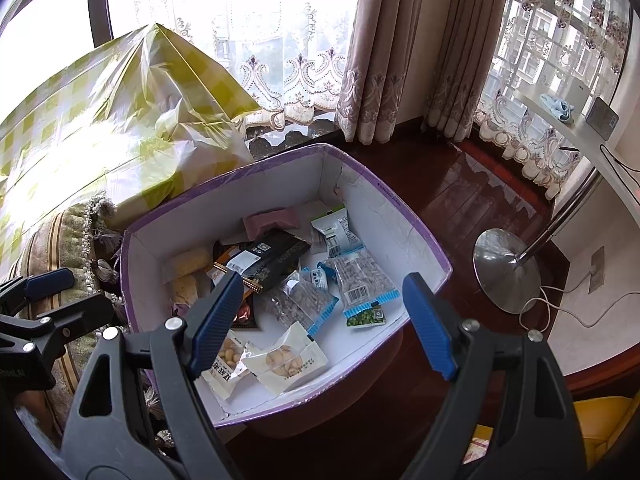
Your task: Organize snacks
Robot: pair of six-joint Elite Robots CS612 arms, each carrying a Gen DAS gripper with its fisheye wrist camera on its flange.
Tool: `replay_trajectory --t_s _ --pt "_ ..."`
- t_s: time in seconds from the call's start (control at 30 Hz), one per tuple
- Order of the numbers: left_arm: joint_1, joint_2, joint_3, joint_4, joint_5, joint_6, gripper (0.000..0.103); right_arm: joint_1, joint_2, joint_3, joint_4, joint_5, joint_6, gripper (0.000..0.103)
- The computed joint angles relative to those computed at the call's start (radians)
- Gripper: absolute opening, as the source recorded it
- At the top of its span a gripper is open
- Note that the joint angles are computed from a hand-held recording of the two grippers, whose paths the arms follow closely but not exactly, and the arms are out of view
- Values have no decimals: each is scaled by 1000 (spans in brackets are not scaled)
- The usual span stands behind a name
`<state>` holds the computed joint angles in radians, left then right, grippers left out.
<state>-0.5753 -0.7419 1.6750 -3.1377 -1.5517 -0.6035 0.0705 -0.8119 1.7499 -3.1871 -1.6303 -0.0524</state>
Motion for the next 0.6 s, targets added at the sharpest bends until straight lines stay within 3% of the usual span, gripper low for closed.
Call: replay_trajectory --t_s 0.6 --pt "1 5 -6 -11 -1 6 103 0 2 3 2 1 5 84"
